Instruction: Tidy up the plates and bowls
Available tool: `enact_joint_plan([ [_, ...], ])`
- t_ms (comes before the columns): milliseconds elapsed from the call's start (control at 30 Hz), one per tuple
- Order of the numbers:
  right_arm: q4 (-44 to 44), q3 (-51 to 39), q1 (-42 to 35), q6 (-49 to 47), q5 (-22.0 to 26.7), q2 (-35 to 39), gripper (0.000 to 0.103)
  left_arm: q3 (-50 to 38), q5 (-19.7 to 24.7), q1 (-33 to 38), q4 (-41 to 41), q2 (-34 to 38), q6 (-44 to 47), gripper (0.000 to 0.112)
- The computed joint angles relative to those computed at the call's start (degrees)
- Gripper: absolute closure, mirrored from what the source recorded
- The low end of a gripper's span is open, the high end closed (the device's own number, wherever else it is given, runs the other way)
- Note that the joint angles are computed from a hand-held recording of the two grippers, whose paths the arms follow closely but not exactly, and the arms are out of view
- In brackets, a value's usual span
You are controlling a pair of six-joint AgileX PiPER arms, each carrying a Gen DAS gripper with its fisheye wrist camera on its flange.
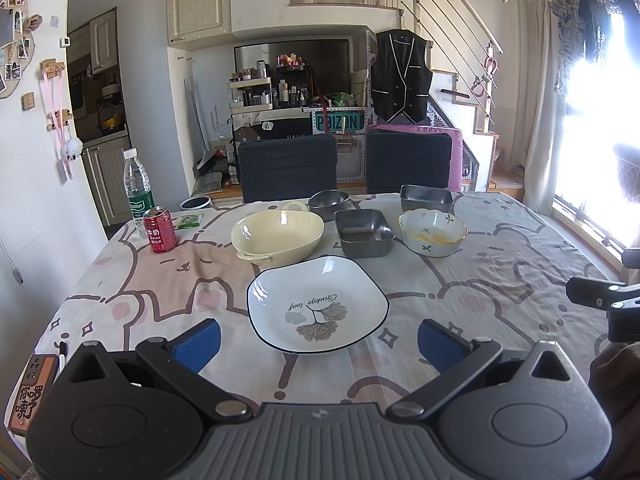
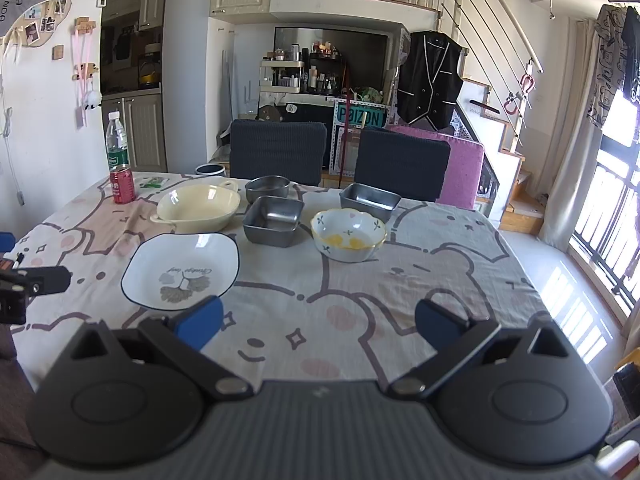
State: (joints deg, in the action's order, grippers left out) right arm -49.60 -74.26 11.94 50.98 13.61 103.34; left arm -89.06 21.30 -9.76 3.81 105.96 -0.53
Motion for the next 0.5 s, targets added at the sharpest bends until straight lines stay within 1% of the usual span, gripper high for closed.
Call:
enact_joint_plan([
  [267,-0.44,0.18,0.13,0.5,0.06,0.03,0.0,-0.2,0.12,0.04,-0.31,0.14,0.33,0.009],
  [400,3.23,-0.87,0.08,-3.54,0.52,0.91,0.0,-1.02,1.1,-0.27,0.86,0.77,-0.92,0.009],
  [500,7.54,-3.1,0.06,-8.16,1.82,2.39,0.0,-4.21,4.0,-0.81,4.33,3.24,-3.92,0.009],
])
